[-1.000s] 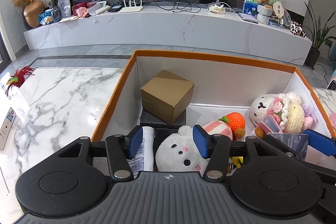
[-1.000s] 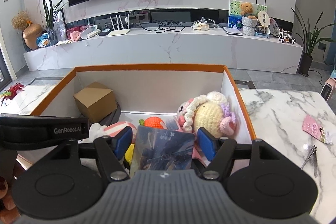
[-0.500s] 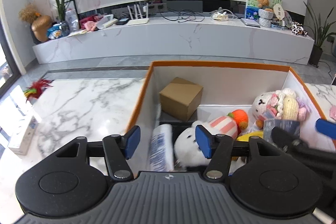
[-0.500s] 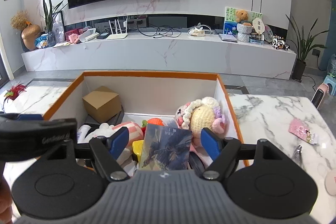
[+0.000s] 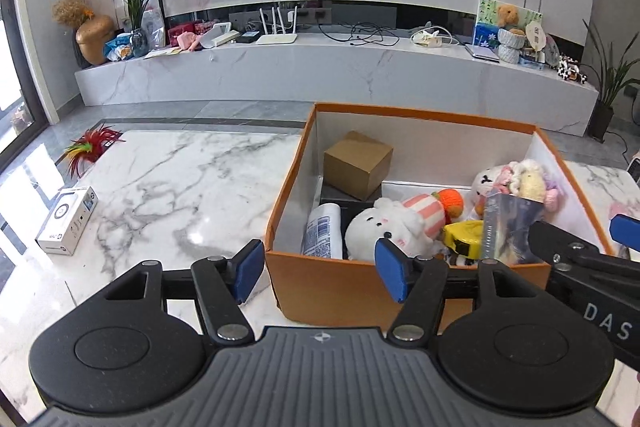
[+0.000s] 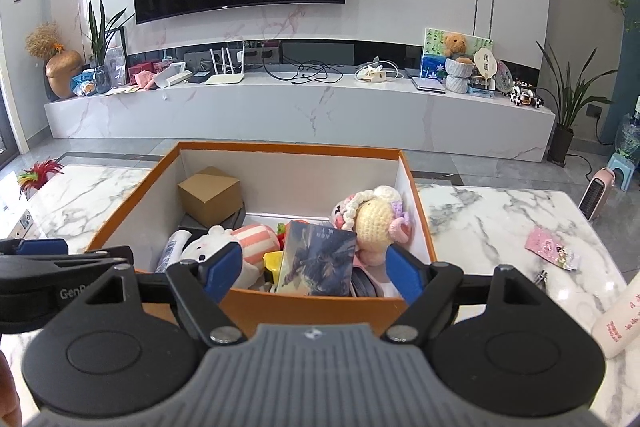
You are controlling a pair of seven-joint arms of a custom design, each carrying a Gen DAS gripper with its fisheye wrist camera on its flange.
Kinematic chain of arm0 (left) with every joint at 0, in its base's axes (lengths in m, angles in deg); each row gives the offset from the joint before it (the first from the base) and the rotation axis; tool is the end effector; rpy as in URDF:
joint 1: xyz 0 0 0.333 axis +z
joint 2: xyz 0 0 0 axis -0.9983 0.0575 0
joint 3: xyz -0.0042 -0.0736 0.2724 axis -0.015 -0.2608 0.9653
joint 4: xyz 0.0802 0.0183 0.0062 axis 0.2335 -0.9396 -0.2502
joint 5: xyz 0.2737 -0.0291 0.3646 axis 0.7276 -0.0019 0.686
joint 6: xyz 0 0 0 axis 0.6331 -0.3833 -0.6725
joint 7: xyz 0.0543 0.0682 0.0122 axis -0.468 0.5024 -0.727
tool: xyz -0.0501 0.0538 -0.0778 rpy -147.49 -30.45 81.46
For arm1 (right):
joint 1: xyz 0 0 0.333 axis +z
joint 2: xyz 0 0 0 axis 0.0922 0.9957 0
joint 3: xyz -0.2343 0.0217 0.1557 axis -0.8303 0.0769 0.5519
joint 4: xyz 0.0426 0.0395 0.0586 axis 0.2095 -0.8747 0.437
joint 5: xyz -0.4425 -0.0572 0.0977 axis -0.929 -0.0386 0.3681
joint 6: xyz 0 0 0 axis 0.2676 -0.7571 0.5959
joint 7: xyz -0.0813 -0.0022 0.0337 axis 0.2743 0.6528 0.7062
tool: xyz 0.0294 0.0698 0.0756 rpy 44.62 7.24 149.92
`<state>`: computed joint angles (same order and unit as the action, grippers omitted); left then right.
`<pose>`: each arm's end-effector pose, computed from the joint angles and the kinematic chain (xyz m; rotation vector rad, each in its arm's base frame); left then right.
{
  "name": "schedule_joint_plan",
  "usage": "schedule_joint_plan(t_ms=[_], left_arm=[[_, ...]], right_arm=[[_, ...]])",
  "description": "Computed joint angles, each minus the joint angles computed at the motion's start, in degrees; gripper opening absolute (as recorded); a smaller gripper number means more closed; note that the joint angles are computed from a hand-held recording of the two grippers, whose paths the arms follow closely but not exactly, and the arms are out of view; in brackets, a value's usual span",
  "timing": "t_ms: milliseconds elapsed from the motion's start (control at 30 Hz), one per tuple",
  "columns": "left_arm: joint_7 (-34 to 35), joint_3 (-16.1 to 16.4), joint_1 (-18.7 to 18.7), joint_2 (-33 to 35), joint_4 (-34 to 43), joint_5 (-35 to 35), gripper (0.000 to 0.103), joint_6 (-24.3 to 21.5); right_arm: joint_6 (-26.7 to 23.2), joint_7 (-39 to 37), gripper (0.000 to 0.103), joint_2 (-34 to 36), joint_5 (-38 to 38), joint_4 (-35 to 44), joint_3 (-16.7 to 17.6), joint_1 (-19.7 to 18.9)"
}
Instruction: Organize objects
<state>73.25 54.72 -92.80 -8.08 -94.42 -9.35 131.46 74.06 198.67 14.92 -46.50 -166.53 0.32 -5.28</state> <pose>0.4657 -0.2510 0.4260 -1.6162 1.8152 -0.7835 0.4369 0.1908 0.4502 -1.4519 1.8114 -0.9921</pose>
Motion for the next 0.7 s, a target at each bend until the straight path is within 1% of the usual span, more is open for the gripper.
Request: schedule_joint_plan(t_ms=[100, 233, 467, 600, 633, 700], left_arm=[[-1.57, -0.83, 0.53, -1.63, -0.86, 1.07, 0.072, 0.05], [-0.88, -0.16, -0.4, -2.53, -1.39, 0.01, 0.072, 0.28], [1.43, 0.7, -1.65, -3.15, -1.8, -2.83, 0.072, -0.47], [1.31, 0.0, -1.03, -3.42, -1.89, -2.75, 0.073, -0.59], [0.75, -0.48, -0.63, -3.58, -1.89, -2.37, 0.075, -0.79], [-0.04, -0.92, -0.13, -3.88, -2.07, -1.62, 0.077, -0.39]], right_arm=[[-1.0, 0.11, 0.08, -0.89, 0.66, -0.44, -0.48, 1.06], [-1.91, -0.4, 0.08, -1.68, 1.05, -0.63, -1.01, 2.23], [-2.71, -0.21, 0.081, -2.25, 0.99, -0.77, -0.93, 2.64], [-3.3, -0.29, 0.081, -2.29, 0.85, -0.67, -1.18, 3.03], [-3.37, -0.25, 0.081, -2.23, 0.76, -0.58, -1.19, 3.04], [-3.44, -0.31, 0.081, -2.09, 0.6, -0.5, -1.32, 3.19]])
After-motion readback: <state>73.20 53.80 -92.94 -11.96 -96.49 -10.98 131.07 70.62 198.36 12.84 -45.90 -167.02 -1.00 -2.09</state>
